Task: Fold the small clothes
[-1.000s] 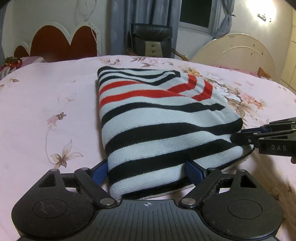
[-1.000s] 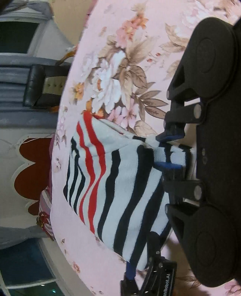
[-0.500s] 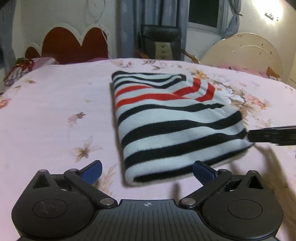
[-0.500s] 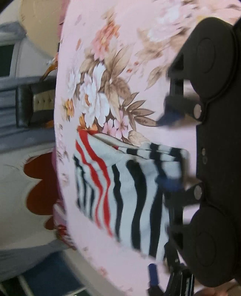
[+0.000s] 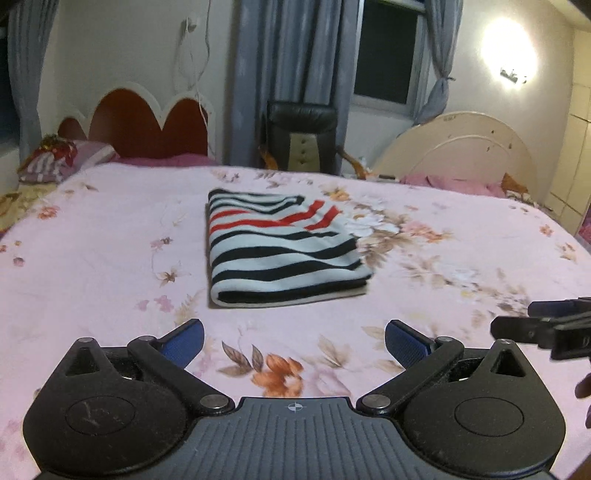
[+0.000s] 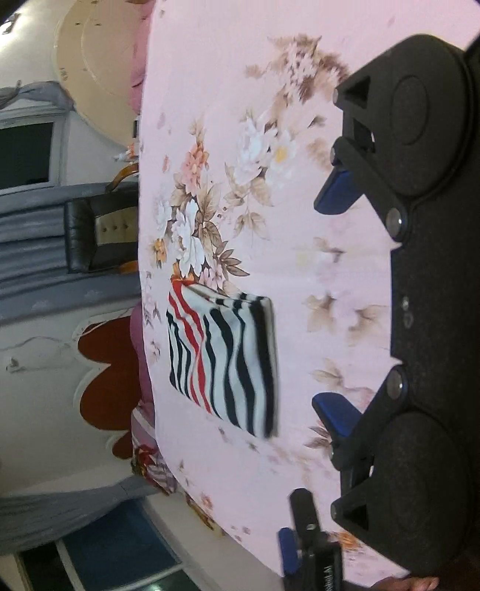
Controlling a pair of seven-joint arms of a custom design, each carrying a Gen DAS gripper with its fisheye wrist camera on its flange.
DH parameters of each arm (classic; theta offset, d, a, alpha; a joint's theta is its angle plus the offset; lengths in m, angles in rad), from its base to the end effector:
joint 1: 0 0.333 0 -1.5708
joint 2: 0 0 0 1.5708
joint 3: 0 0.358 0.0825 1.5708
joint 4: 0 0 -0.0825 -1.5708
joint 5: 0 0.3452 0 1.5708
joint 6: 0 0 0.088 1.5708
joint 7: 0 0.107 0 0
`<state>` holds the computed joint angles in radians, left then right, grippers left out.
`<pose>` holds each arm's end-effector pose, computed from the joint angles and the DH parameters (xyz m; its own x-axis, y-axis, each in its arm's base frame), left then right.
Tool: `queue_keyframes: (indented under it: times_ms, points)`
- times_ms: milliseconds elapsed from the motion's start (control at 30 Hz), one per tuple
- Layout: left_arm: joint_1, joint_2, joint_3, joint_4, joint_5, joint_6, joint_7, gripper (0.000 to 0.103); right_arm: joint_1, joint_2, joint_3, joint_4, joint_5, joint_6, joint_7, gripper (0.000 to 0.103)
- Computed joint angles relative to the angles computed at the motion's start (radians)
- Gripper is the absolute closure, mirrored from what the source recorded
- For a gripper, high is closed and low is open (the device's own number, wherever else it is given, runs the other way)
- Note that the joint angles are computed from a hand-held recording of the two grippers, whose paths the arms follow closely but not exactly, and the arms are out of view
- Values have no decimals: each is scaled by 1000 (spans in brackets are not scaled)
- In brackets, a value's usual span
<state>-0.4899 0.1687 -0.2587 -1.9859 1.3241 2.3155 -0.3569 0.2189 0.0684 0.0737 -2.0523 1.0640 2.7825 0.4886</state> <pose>0.4474 -0.3794 0.4734 0.2642 -0.9626 0.0597 -0.5191 -0.1941 -0.8324 0.5548 0.1251 0.5244 0.5226 -0.8345 -0.1747 -0.6159 -0.2278 -0.7542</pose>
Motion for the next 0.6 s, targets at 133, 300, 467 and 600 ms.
queue_keyframes:
  times_ms: [133, 300, 467, 600]
  points:
    - [-58, -50, -43, -18, 0, -122, -48, 0, 17, -126, -6, -109, 109, 35, -126, 1]
    - [-109, -89, -93, -40, -1, -246, -102, 0, 77, -238, -29, -201, 196, 128, -275, 1]
    - [-134, -108, -120, -49, -15, -316, -140, 0, 111, -311, -64, -246, 240, 122, -325, 1]
    - [-145, -111, -131, -42, 1, -341, -132, 0, 129, -340, -74, -260, 275, 136, -348, 1]
